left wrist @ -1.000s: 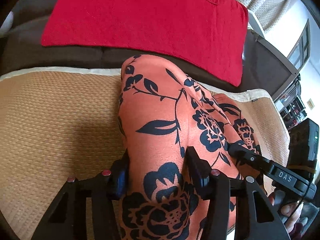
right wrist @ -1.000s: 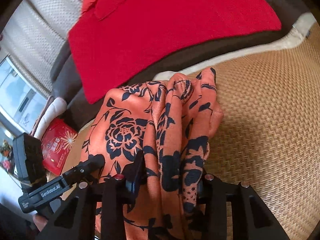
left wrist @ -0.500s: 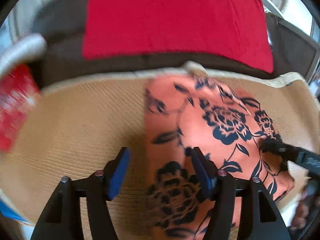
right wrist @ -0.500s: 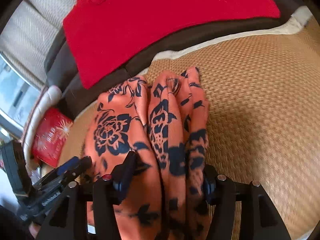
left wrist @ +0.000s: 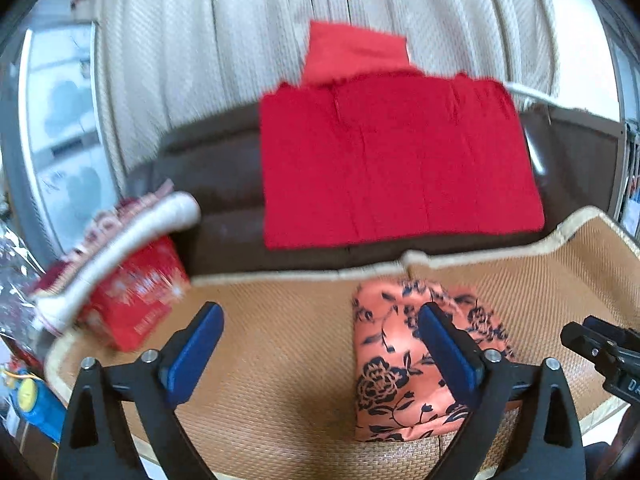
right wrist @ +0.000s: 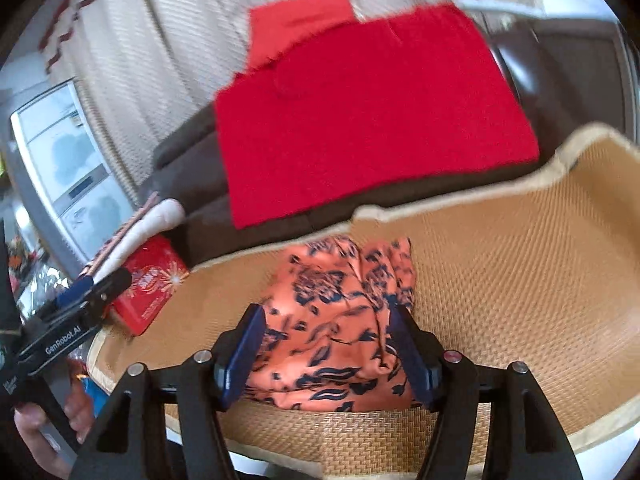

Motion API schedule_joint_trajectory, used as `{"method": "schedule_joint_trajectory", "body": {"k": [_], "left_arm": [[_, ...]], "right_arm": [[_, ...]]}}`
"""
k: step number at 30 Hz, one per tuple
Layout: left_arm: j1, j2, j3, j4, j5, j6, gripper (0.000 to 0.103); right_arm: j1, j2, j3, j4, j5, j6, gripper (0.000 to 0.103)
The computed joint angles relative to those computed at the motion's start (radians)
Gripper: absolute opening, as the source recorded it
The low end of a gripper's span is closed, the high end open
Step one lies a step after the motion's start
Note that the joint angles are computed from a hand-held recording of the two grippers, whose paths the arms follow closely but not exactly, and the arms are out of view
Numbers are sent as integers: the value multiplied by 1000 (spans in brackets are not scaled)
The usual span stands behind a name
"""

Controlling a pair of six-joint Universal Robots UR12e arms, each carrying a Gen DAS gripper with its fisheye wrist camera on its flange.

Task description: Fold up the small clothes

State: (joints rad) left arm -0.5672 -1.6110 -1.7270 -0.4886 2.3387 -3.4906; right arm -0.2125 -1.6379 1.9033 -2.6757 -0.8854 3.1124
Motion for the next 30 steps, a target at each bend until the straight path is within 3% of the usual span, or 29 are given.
{"method": "schedule_joint_trajectory", "body": {"k": [7, 12, 30], "left_arm": [[-56, 32, -3, 99, 118, 44, 103], [-73, 46, 3, 105, 157, 27, 103], [-108, 54, 6, 118, 244, 33, 103]], "right_arm": [[-10, -103, 20, -51, 4, -33, 73], [-17, -150, 33, -75, 6, -47, 74], [-5, -189, 53, -137, -14, -59, 76]]}}
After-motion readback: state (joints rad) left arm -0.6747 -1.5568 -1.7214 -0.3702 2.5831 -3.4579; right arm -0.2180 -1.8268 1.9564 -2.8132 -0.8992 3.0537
